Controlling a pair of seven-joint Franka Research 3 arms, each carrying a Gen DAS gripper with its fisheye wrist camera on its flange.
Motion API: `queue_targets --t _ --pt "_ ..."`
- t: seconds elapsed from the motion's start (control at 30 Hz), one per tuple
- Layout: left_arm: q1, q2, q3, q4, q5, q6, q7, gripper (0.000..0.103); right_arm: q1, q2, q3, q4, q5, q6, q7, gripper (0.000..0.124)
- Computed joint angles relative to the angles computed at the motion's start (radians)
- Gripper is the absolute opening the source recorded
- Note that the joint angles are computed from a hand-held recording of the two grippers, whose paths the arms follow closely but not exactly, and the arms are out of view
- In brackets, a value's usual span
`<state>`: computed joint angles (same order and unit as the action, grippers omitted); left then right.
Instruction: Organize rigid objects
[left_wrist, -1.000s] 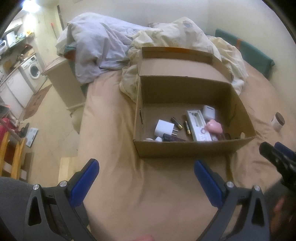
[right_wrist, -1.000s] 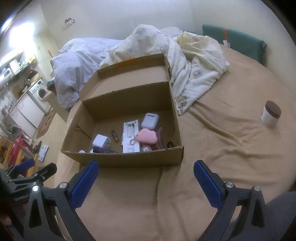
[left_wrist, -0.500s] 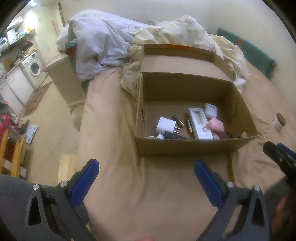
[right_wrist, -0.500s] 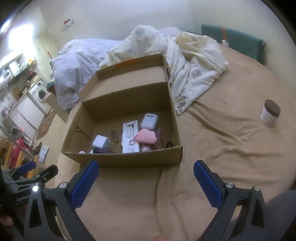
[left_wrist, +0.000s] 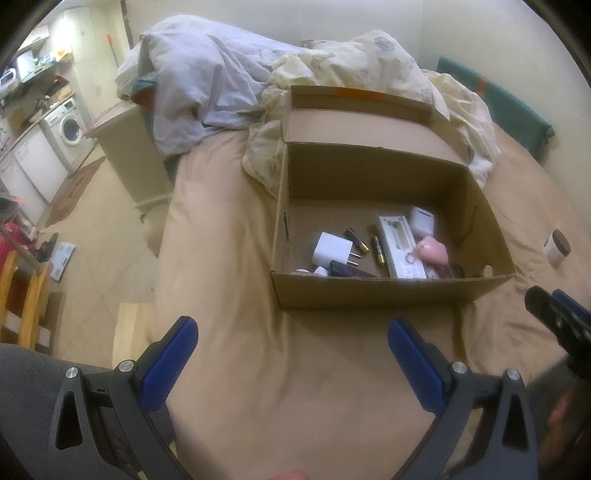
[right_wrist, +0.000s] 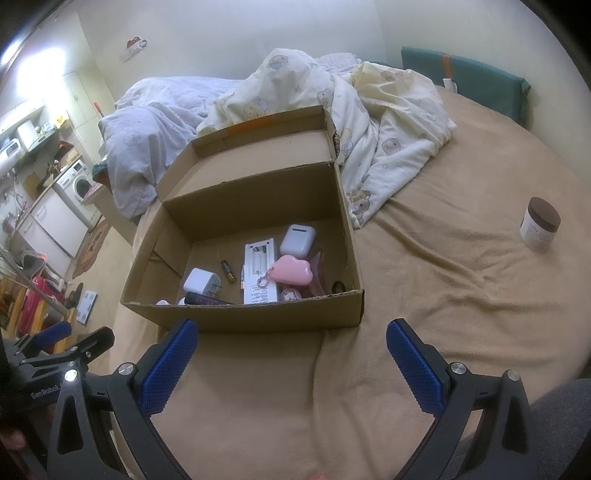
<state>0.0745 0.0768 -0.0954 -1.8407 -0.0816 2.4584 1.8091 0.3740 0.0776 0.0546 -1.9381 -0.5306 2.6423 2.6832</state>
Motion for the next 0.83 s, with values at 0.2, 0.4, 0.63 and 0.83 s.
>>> queue_targets --t 0.2,0.4,0.63,0.83 --pt "-0.001 -0.003 -0.001 -0.003 0.004 0.004 0.0 0.102 0.0 0.0 -0.001 0.001 0.001 0.0 -0.002 0.103" --pt "-0.001 -0.005 0.0 -0.006 0.005 0.008 -0.001 0.102 0.0 0.0 -0.001 0.0 0.002 -0.001 -0.003 0.103" --pt "-0.001 -0.006 0.001 -0.005 0.003 0.004 -0.001 0.102 -0.001 -0.001 0.0 -0.002 -0.004 0.0 0.0 0.103" --pt "-0.002 -0.01 -0.001 -0.009 -0.01 0.006 0.018 0.102 0.0 -0.001 0.0 -0.002 -0.004 0.001 0.002 0.103"
